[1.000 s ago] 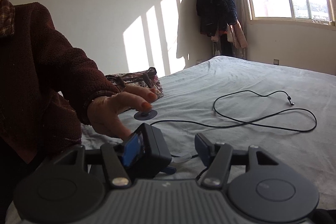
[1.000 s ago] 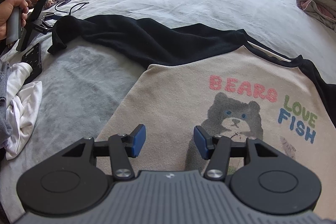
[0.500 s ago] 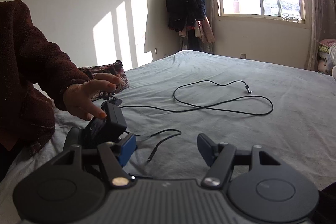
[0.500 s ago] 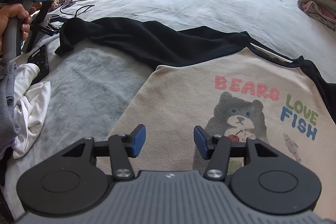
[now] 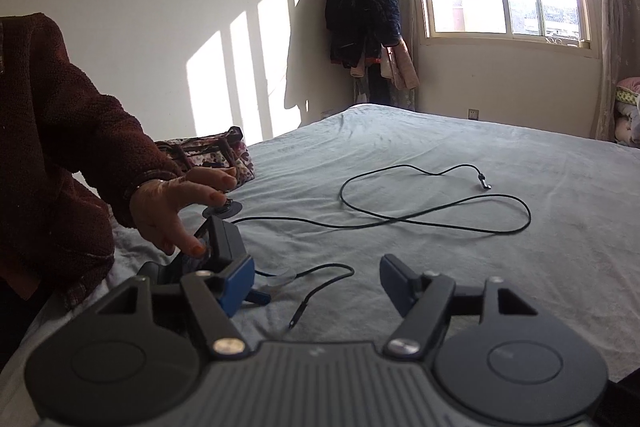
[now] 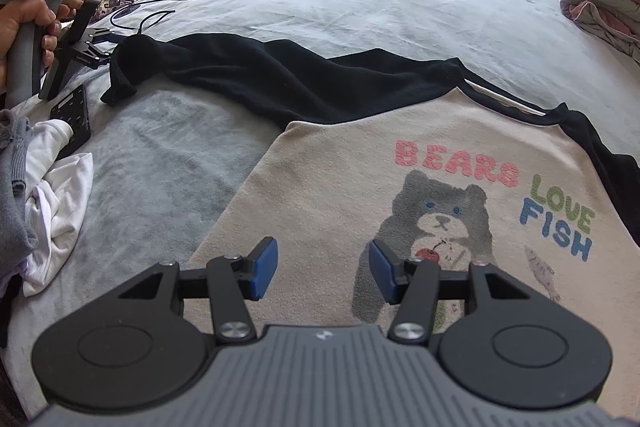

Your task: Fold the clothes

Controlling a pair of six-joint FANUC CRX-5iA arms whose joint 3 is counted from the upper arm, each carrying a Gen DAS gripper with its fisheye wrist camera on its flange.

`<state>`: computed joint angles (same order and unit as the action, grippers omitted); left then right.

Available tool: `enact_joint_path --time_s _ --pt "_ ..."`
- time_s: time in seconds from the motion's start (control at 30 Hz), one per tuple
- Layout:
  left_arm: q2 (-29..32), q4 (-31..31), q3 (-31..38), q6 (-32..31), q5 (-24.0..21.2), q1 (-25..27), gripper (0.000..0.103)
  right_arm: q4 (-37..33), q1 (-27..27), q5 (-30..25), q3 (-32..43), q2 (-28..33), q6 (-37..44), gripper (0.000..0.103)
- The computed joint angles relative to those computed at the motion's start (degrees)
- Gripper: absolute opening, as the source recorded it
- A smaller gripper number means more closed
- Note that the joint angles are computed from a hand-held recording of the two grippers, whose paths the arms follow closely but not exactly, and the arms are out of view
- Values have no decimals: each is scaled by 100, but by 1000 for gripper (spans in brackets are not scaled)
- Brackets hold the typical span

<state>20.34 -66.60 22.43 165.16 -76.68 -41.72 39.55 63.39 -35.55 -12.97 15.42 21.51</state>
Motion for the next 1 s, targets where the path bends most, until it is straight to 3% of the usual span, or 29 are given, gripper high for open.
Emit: enact_joint_path --time_s 0.23,0.43,0.6,0.8,1.0 --pt "284 306 648 3 -446 497 74 -267 -14 -133 213 156 294 55" --pt "501 683 1041 -100 -581 846 75 -368 0 -225 343 255 411 55" --pt "472 862 932 -86 -456 1009 75 -408 15 -302 396 284 482 55" --pt "241 766 617 207 -245 772 75 -389 27 -302 409 299 430 55" --pt "-100 666 66 419 271 299 78 -355 68 -176 349 274 327 55"
